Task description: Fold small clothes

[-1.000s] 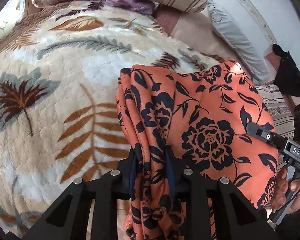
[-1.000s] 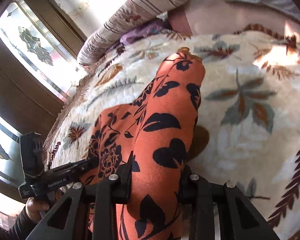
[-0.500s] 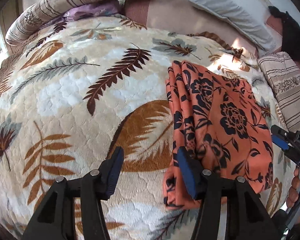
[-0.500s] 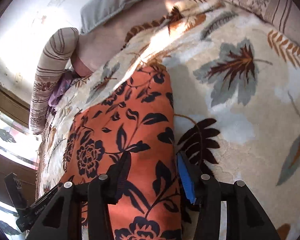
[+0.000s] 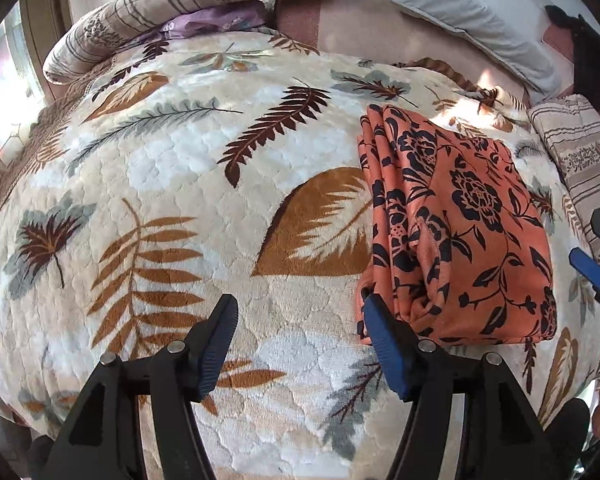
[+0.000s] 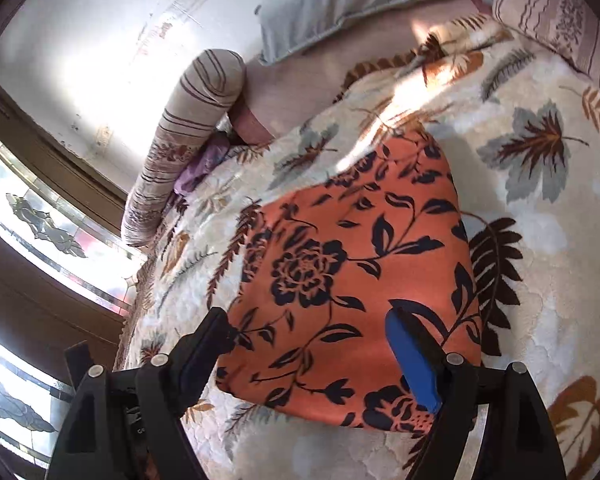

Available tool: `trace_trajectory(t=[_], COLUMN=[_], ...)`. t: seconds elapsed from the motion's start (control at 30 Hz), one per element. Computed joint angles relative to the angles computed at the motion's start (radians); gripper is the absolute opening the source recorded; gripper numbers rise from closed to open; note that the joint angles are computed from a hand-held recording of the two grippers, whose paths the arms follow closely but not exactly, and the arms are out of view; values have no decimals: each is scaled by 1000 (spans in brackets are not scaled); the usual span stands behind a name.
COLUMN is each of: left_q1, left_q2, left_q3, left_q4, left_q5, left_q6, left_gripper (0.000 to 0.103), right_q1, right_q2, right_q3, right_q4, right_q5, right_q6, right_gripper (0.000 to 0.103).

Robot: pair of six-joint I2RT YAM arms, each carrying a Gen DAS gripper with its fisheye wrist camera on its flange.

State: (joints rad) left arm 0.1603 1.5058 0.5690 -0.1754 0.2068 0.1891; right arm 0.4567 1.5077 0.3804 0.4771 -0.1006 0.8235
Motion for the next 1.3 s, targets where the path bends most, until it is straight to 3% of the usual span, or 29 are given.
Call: trace_trajectory(t=[0.1,0.17,0.23,0.37,0.47,0.53,0.6,0.67,0.77,0.83,0.93,1.03,1.3], left_q1=[32,60,90,122,124,129,136,117,76,29,-58,-123,-280], left_q2=[-59,-112,-180,-288,-311,-335,-368,-397,-456,-495,-525,-518,-531], left_q3=[-22,-33,-45,-68,-65,-67,-76,-90,-115,-125,-131,-118,-87], left_q4=[-42,-83,-123,-162,-200,-221,-230,-211,-184,-181,-176,-185,-217], left_q5=[16,29,47,54,61,66,67,34,13,-16,-82,-85,-161], left_q6=[14,39,67,73,83,89,104,72,44,32,-13,-47,-135], left_gripper=[66,66,71,77,77,77,79,86,87,89,97,97,97], right_q1=[21,27,63,156,143,71,107,155,302,396,531,606,606], right_q2=[150,310,269,18,154,254,152,-26,-212,-263,-221,-191,-246], right_q3=[5,72,19,-26,-7,65,-12,-33,-33,-16,47,69,92], right_q4=[120,73,162,56,96,-46,30,-79,-273,-389,-583,-719,-818], right_q5=[-98,-109,-38,143,191,88,153,206,414,508,660,731,748], right_q6=[21,65,110,90,68,88,98,102,124,144,223,282,237], right_gripper=[92,89,91,91,100,98,99,99,99,99,99,99,99])
